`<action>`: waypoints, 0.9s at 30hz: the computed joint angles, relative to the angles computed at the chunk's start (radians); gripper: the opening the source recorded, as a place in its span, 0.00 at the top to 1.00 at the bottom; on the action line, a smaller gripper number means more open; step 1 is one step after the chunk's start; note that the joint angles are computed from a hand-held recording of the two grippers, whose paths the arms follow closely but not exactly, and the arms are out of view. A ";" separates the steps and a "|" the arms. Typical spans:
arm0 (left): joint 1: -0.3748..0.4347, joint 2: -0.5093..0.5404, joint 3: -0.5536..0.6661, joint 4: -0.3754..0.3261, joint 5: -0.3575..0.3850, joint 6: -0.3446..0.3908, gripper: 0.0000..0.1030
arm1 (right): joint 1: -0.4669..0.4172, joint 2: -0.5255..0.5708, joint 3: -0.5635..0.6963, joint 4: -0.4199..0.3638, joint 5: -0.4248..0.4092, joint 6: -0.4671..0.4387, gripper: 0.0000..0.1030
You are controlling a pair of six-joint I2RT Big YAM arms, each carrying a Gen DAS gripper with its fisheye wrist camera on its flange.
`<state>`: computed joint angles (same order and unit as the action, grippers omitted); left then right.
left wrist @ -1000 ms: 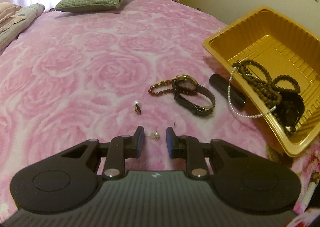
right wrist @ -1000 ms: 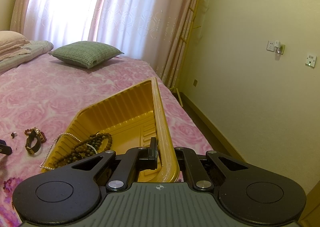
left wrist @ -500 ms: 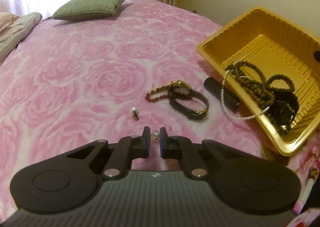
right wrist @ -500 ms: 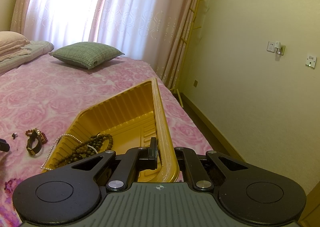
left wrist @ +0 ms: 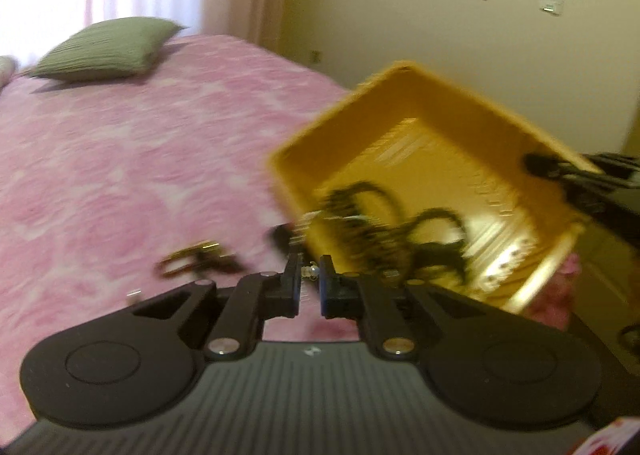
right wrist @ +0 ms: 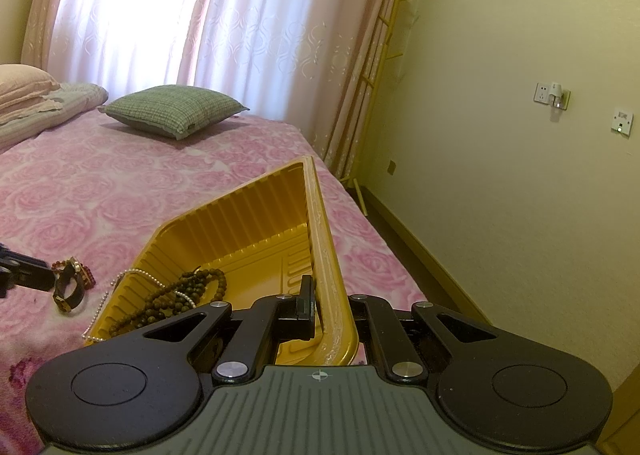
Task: Organize jewelry
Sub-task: 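Carry the earring into the tray with the left tool and release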
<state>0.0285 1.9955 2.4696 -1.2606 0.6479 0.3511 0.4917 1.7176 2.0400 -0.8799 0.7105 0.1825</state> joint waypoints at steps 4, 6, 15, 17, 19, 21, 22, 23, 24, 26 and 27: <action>-0.039 -0.019 -0.018 -0.008 0.051 0.028 0.92 | 0.000 0.001 0.001 -0.001 0.000 0.001 0.95; -0.054 -0.027 -0.026 -0.011 0.062 0.036 0.92 | 0.000 0.002 0.003 -0.001 0.000 0.001 0.95; -0.065 -0.050 -0.066 -0.028 0.078 0.103 0.76 | 0.002 0.000 0.001 -0.003 -0.001 0.012 0.95; -0.050 -0.059 -0.091 -0.009 0.067 0.097 0.76 | 0.003 -0.001 0.000 -0.002 0.000 0.012 0.95; -0.032 -0.060 -0.104 0.012 0.043 0.084 0.76 | 0.003 -0.002 -0.002 -0.001 -0.001 0.012 0.95; -0.014 -0.050 -0.098 0.021 0.017 0.066 0.76 | 0.003 -0.002 -0.001 -0.002 0.001 0.012 0.95; -0.004 -0.049 -0.102 0.035 0.002 0.056 0.76 | 0.002 -0.002 -0.002 -0.002 0.001 0.013 0.95; 0.007 -0.046 -0.105 0.049 -0.015 0.049 0.76 | 0.002 -0.003 -0.003 -0.003 0.001 0.015 0.95; 0.016 -0.046 -0.109 0.061 -0.027 0.039 0.76 | 0.002 -0.003 -0.002 -0.005 0.001 0.015 0.95; 0.038 -0.033 -0.097 0.073 -0.051 0.025 0.76 | 0.002 -0.003 0.001 -0.008 0.001 0.012 0.95; 0.046 -0.027 -0.093 0.082 -0.066 0.017 0.76 | 0.001 -0.002 0.003 -0.009 0.000 0.011 0.95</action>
